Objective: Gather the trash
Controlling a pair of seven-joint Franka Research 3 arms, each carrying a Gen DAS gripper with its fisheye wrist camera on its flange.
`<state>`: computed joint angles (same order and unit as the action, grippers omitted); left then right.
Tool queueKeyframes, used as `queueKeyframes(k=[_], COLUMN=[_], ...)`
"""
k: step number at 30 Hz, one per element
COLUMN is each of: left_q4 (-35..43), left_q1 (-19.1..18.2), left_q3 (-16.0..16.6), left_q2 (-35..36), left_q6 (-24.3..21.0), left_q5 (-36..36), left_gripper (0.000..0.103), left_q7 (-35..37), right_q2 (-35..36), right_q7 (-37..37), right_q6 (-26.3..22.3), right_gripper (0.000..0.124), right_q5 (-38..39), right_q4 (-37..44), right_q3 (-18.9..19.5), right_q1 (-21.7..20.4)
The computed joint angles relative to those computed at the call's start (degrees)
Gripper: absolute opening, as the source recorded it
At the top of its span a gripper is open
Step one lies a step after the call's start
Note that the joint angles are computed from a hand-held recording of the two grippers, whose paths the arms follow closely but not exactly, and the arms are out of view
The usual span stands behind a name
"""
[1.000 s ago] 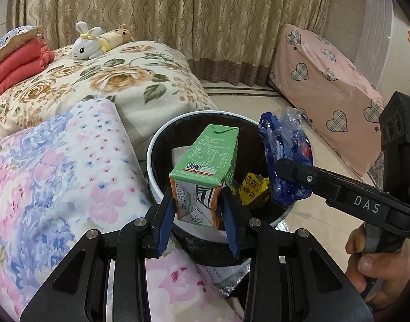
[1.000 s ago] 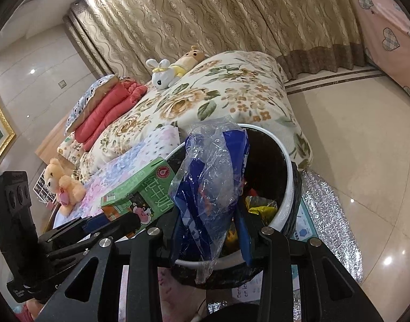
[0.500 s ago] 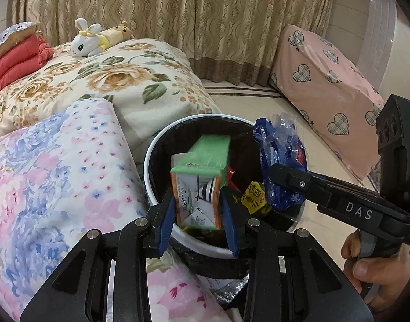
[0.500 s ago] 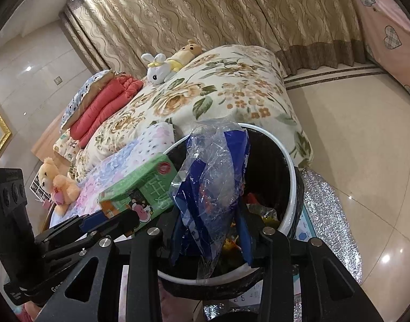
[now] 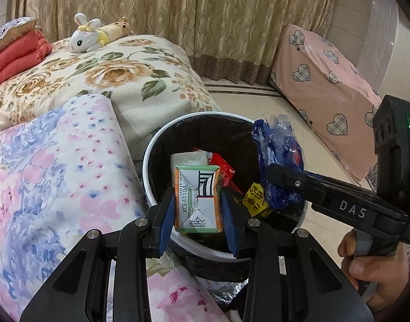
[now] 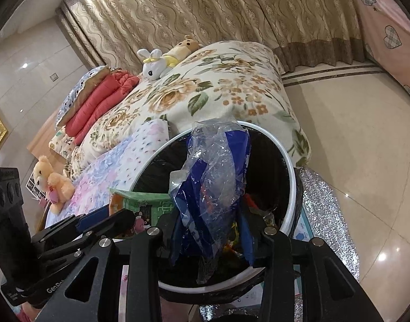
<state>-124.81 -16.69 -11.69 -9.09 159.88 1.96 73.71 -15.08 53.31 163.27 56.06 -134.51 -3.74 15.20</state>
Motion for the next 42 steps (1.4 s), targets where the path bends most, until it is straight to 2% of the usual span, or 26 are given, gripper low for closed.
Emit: queueKeyframes(k=[2,4,6,10,15,20,27,33,38,42], left_q4=[-0.16,-0.63,-1.65,-3.59,-7.92,-13.42,-23.62,-31.86,-38.31,-42.05], left_q1=[-0.32,-0.20,-0.04,-0.25,-0.32,-0.25,1.09,3.14,5.12,7.55], left_q3=[0.36,0.39,0.40,1.01,2.22,3.35,4.36,4.26,3.48,1.15], left_q2=[-0.23,-0.77,-1.73,-3.81,-7.76,-12.62,-22.98,-33.23,-43.26,-51.24], left_q6=[-0.22,-0.16,0.83,1.99,3.12,3.66,5.18,3.88,2.00,0.41], left_q5=[-1.28,-1.47,-1.30,-1.56,-2.00,-1.87,-0.02,3.43,6.20,9.47], left_gripper=[0.034,0.049,0.054,0.056,0.057,0.058,0.063,0.066,0.069,0.073], left_q7=[0.86,0.70,0.07,-0.31,-1.83,-4.04,-9.21,-13.67,-17.01,-20.18], right_q2=[0.25,0.30,0.19,-0.57,-2.53,-5.20,-9.48,-12.20,-14.36,-14.85], right_q7=[0.88,1.46,1.40,1.20,0.62,-0.57,-4.86,-12.97,-12.92,-9.15], right_q6=[-0.02,0.10,0.16,0.96,2.62,6.11,12.44,21.01,28.30,33.74], right_gripper=[0.045,0.049,0.056,0.064,0.066,0.072,0.087,0.091,0.091,0.092], right_q5=[-0.44,-0.77,-0.44,0.08,1.45,3.75,9.54,16.96,15.61,11.11], right_q4=[0.17,0.17,0.15,-0.43,-2.07,-4.78,-9.20,-12.19,-15.54,-18.15], right_q3=[0.16,0.26,0.13,0.17,0.14,0.17,-1.03,-5.20,-9.19,-8.74], right_q1=[-0.21,-0.34,-0.17,0.32,1.62,4.44,12.78,25.63,36.19,39.88])
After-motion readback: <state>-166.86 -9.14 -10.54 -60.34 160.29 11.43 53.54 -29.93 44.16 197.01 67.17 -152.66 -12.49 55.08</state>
